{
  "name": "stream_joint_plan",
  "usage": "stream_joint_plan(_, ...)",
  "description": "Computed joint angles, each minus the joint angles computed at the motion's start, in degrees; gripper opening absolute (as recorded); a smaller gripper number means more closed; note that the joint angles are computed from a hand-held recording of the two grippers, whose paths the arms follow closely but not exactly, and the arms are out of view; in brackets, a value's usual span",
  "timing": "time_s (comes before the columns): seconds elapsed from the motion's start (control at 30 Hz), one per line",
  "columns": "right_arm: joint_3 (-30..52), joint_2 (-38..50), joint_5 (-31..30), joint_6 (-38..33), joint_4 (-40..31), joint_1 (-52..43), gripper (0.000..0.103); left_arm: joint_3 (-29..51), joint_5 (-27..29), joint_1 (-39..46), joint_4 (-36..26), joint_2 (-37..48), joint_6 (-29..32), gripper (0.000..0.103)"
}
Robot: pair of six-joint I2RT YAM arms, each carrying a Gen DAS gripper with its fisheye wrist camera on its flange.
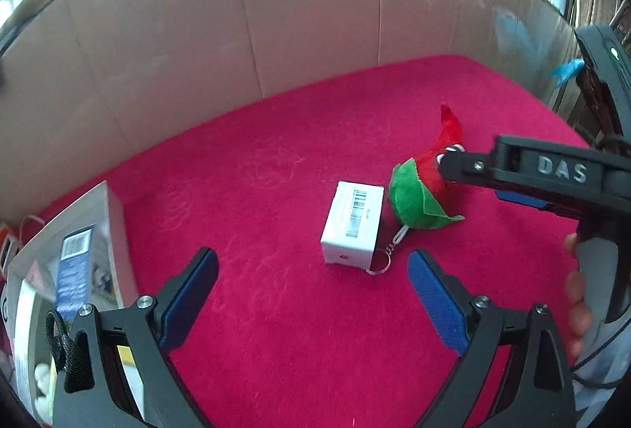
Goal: Organize objects
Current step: 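Close left tool on the small white box while right tool grasps the red chili plush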
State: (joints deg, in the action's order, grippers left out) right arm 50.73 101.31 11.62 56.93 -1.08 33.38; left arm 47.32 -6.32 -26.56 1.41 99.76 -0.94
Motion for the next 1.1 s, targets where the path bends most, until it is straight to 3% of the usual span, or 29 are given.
stream_joint_plan(0.3,3.4,5.2,-2.6,1.6,5.1,-2.2,0.085,6.8,-0.1,0.3,-0.2,7.3,-0.2,0.096)
stream_joint_plan(0.47,6.6,6.8,-2.5,1.6,2.5,-2.3,0.087,10.5,0.9,1.1,-1.3,10.7,-0.3,0.096)
stream_joint_plan(0.6,7.2,7.1,-1.9,-0.6,1.9,-1.3,0.084,12.1,3.3,1.9,-1.6,12.9,0.0,0.082)
stream_joint_plan(0.67,8.1,7.3,0.3,-1.5,-0.4,-0.4,0.071,12.3,4.0,2.1,-1.4,13.6,0.2,0.078)
stream_joint_plan(0.7,8.0,7.2,1.0,-2.0,-0.8,-0.1,0.056,12.5,4.0,2.1,-1.4,13.9,0.1,0.076)
stream_joint_plan(0.83,2.6,4.5,-1.1,-1.4,4.9,-0.8,0.047,14.2,5.3,2.4,-2.1,15.3,-0.5,0.068)
stream_joint_plan(1.0,-3.7,-0.1,-1.0,1.3,8.9,-0.1,0.043,14.4,6.2,3.0,-0.8,16.0,-1.4,0.031)
stream_joint_plan(1.1,-5.9,-1.5,-0.6,1.8,10.8,-0.8,0.042,12.4,8.0,3.7,0.5,14.6,-3.3,0.031)
